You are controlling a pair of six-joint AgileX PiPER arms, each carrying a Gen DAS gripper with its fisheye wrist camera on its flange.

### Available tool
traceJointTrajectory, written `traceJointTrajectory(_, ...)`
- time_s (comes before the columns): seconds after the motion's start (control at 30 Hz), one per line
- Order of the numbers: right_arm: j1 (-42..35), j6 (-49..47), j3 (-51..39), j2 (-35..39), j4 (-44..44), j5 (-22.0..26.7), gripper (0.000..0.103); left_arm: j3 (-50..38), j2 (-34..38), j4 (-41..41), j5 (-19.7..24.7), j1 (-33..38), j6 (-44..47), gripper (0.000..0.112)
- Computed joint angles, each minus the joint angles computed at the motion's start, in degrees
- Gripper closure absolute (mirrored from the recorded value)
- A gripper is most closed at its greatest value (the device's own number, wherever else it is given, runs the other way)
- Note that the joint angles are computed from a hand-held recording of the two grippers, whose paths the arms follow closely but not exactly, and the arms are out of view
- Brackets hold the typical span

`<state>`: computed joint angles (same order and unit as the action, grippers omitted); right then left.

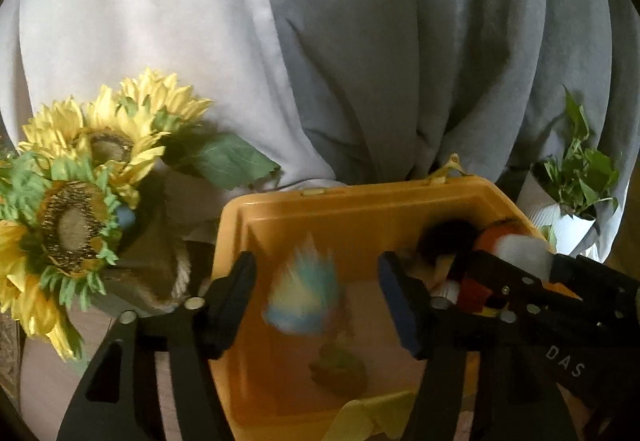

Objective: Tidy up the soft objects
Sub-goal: 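Lower and open the right tool to drop Mickey while the left tool releases the cone plush, then withdraw both open tools from the crate toward the remaining items on the table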

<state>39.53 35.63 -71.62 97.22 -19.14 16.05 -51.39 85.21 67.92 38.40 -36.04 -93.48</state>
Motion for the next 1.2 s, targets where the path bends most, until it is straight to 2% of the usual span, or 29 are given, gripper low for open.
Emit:
traceJointTrajectory(0.1,0.09,4.42,0.04,0.08,-4.41,0.56,0.048,-0.08,0.57,0.21,0.54,-0.59,-0.31,0.045)
traceJointTrajectory(0.13,0.32,8.32,0.38,-0.21,-8.41,0.88,0.045,-0.14,0.63,0.02,0.50,-0.60,-0.39,0.045)
traceJointTrajectory(0.23,0.40,12.33,0.83,-0.80,-12.61,1.33,0.045,0.40,-0.03,0.59,1.01,-1.48,-1.50,0.045)
traceJointTrajectory(0.47,0.87,16.97,3.96,-4.32,-16.57,2.10,0.045,1.19,-2.51,-0.34,6.21,-6.08,-2.49,0.044)
traceJointTrajectory(0.93,5.33,29.39,12.70,-16.27,-28.13,5.35,0.045,2.48,-9.34,-2.24,23.56,-21.54,-6.27,0.044)
traceJointTrajectory(1.2,9.74,36.90,17.06,-22.35,-34.29,10.05,0.045,2.93,-10.97,-2.95,29.88,-29.86,-8.75,0.044)
